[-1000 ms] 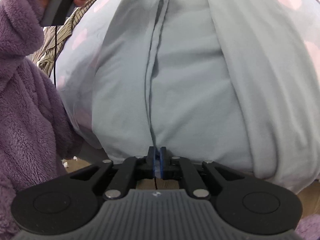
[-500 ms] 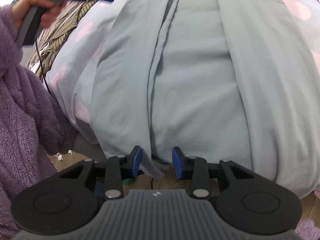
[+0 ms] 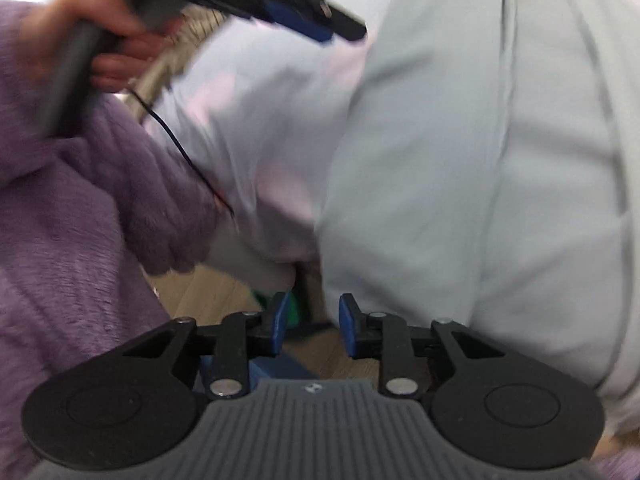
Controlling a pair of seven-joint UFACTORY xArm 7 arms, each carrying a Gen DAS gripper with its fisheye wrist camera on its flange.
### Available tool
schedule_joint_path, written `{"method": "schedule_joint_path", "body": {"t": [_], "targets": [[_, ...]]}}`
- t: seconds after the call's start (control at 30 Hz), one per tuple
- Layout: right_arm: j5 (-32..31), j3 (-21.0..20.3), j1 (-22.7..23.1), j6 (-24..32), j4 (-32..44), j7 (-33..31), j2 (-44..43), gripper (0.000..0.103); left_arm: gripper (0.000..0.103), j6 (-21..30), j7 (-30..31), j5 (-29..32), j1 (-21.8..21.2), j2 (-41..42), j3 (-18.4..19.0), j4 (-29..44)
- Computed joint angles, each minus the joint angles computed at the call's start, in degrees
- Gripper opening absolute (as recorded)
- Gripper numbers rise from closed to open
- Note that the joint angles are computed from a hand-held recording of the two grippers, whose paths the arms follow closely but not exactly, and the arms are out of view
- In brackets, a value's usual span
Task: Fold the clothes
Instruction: 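Release the hem and smooth the folded sweatshirt with both open tools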
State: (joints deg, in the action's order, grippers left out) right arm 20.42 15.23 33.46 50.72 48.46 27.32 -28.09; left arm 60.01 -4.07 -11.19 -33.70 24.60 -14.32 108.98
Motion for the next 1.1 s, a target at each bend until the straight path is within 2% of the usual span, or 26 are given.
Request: {"method": "schedule_joint_path", "body": {"t": [0.2,0.33,0.43,0.6,0.63,0.67,0.77,0.97,1.1], "targets": [[-3.7,0.9,-1.7,3.2,2.5,2.5,1.4,0.033,0.033,-0.7,8.5,-6.1,2.0,-11.1,-2.6,-14.5],[-8.4,1.6,-3.9,6.5,4.1,5.0,0.9,0.033,0.034,0.0,11.3,-6.0,1.1,-14.9,-2.8,-20.5],[-9.5,1.6,-4.4,7.0,4.5,5.3,1.0,0.034,0.038,0.0,13.0,-5.0,0.0,-14.7,-3.1,-22.7],[-11.1,1.9,-4.8,7.0,4.7,6.0,0.6,0.037,0.038,-1.5,15.8,-4.5,-1.4,-11.1,-3.7,-23.6],[-11.1,1.9,-4.7,6.8,4.5,6.0,0.3,0.037,0.035,-1.6,16.6,-5.1,-1.3,-10.3,-3.8,-23.2],[-11.1,1.9,-4.7,6.8,4.1,6.2,-0.4,0.037,0.024,-2.3,17.6,-5.7,-1.3,-10.0,-3.9,-23.4],[-10.9,1.5,-4.8,7.1,2.5,6.6,-3.0,0.037,0.006,-2.3,19.8,-7.0,-1.2,-9.9,-4.2,-23.3],[-11.4,1.5,-5.8,6.2,1.1,7.7,-5.4,0.038,0.004,4.7,27.1,-13.9,0.2,-14.8,-5.0,-23.9],[-10.9,1.1,-5.1,7.4,2.0,5.1,-3.6,0.037,0.004,4.6,26.1,-13.0,-1.0,-15.6,-4.3,-24.6]]}}
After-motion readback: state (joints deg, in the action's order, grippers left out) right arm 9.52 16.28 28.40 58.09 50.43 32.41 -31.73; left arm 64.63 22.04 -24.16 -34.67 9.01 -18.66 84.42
